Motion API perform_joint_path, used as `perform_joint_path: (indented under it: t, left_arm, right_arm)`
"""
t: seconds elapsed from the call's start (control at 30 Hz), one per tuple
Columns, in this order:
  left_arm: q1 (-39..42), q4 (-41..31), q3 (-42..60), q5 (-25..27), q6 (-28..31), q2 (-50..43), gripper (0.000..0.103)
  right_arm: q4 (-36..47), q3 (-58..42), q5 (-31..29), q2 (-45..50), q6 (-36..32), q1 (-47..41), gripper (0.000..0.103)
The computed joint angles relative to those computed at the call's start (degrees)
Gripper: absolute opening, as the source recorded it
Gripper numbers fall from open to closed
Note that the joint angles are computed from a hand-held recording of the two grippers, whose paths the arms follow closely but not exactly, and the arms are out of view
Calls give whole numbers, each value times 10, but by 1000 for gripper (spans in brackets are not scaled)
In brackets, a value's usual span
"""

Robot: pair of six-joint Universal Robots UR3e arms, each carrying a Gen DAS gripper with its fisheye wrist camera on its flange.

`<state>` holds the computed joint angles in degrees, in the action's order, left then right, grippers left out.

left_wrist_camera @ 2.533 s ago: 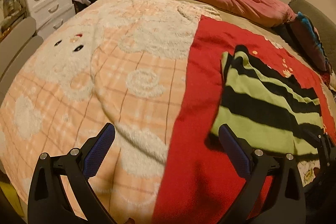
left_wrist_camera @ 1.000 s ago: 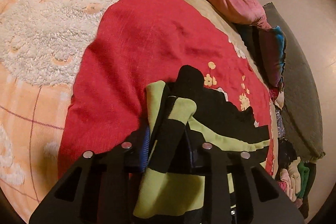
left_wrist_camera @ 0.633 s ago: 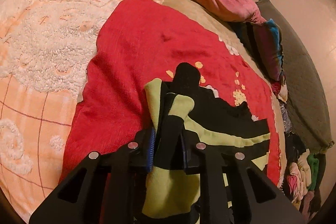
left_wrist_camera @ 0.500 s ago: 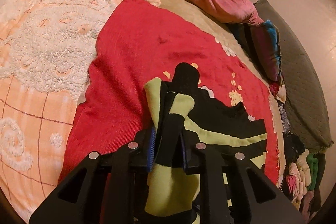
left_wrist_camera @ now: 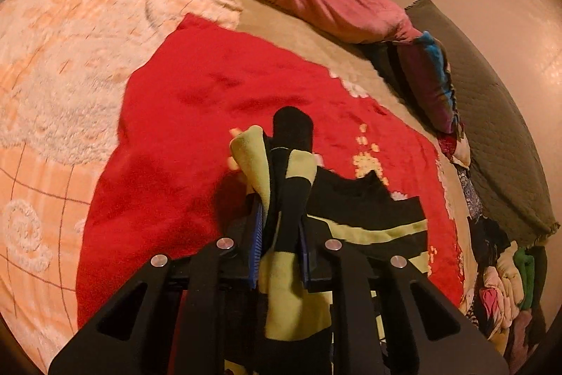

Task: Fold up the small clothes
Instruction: 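Fold the lifted side over the other half with the left tool, release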

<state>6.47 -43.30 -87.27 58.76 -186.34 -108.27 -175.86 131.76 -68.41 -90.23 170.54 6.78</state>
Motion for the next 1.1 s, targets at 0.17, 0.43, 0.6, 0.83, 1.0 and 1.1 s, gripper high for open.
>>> perform_joint_path:
  t: [0.17,0.43,0.6,0.83,1.0,1.1]
  left_arm:
    - [-37,-17,43,5,-17,-1,16]
    - [-125,-43,145,24,-56,-43,16]
    - [-187,-61,224,33,-80,-99,16]
    - [-268,-102,339,22,-99,-194,16]
    - [-270,-43,271,29,-111,-162,16]
    - [-253,5,174,63,-107,-97,18]
  right_arm:
    - [19,43,42,-71,-25,-55,6]
    - [149,112,126,-250,-106,-195,5]
    - [300,132,194,-371,-181,-304,5]
    - [696,106,278,-571,-395,-500,7]
    - [1078,30,276,-614,-645,-688,18]
    - [1190,3,258,-609,-732,-760,28]
